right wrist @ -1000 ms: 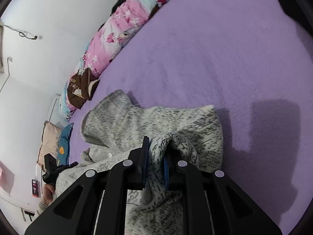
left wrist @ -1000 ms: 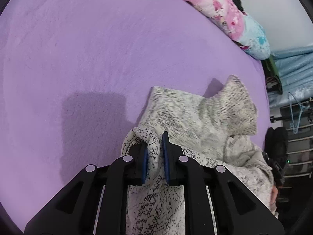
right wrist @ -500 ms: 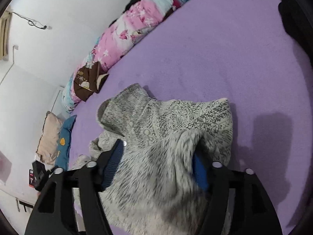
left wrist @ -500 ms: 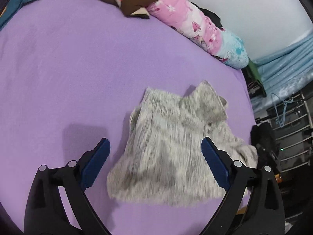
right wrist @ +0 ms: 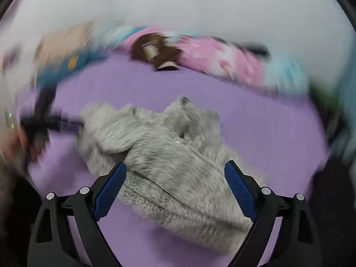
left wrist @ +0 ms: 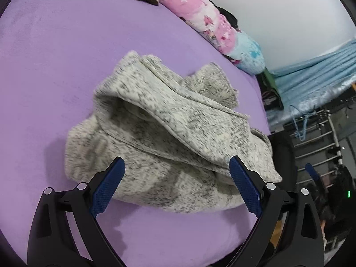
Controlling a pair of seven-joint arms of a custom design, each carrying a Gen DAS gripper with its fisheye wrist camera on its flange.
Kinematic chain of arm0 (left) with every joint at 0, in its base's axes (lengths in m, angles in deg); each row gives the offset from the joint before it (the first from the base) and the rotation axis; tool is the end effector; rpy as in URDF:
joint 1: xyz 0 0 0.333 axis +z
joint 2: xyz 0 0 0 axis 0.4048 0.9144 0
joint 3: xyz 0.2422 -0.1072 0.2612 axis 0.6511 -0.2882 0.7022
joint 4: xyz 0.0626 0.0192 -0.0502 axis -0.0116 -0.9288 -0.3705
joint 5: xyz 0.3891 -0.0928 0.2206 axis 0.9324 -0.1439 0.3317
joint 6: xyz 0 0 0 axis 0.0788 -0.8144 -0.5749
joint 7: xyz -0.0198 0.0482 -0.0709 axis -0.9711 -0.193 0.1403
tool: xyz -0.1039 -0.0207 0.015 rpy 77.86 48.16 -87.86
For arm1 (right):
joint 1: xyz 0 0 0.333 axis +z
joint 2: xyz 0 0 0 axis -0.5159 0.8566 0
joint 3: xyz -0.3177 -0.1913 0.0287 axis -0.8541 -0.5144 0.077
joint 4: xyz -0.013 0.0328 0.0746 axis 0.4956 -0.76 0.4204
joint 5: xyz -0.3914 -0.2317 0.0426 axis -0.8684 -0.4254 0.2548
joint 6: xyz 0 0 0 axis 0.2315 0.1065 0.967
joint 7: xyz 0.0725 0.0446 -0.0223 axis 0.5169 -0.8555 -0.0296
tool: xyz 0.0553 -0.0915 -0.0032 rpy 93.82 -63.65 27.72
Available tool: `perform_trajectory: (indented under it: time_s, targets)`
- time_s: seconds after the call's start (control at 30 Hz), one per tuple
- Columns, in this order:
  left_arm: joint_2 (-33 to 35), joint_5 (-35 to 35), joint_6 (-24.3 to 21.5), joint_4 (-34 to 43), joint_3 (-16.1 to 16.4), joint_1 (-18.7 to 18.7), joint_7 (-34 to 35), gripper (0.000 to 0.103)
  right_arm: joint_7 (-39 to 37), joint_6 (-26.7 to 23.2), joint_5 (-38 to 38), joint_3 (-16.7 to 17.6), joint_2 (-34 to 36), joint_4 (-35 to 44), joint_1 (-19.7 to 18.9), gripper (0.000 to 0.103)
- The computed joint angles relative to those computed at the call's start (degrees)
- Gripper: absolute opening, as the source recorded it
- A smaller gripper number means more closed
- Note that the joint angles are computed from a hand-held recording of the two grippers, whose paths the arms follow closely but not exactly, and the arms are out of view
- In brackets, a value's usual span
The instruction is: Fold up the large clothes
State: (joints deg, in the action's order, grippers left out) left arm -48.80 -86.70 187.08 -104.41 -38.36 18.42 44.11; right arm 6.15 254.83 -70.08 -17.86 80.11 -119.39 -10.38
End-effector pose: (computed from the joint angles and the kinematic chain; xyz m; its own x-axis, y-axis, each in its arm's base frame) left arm 0.5639 -0.0953 0.4109 0.0937 -0.7397 0.6664 -0.8609 -0.3964 -0.3189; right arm 0.5255 0.2869 0.5037 0.5698 -0.8049 0.1660 -0.5204 -0.5097 -0.6852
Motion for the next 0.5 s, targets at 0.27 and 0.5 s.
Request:
perform_trajectory:
  time_s: [0.27,0.5]
  targets:
    - [1.98,0.03,-1.86,-0.03,0.35,1.34,-0.13,0.091,22.87,-6.26,-54.21,3.47,12.01,10.60,5.62,0.088]
    - [3.68,4.59,-3.39,1.71,-0.04,2.64,-0.70,0.091,20.76,-15.04,-57.84,-0.25,20.63,20.62,11.36,0.040]
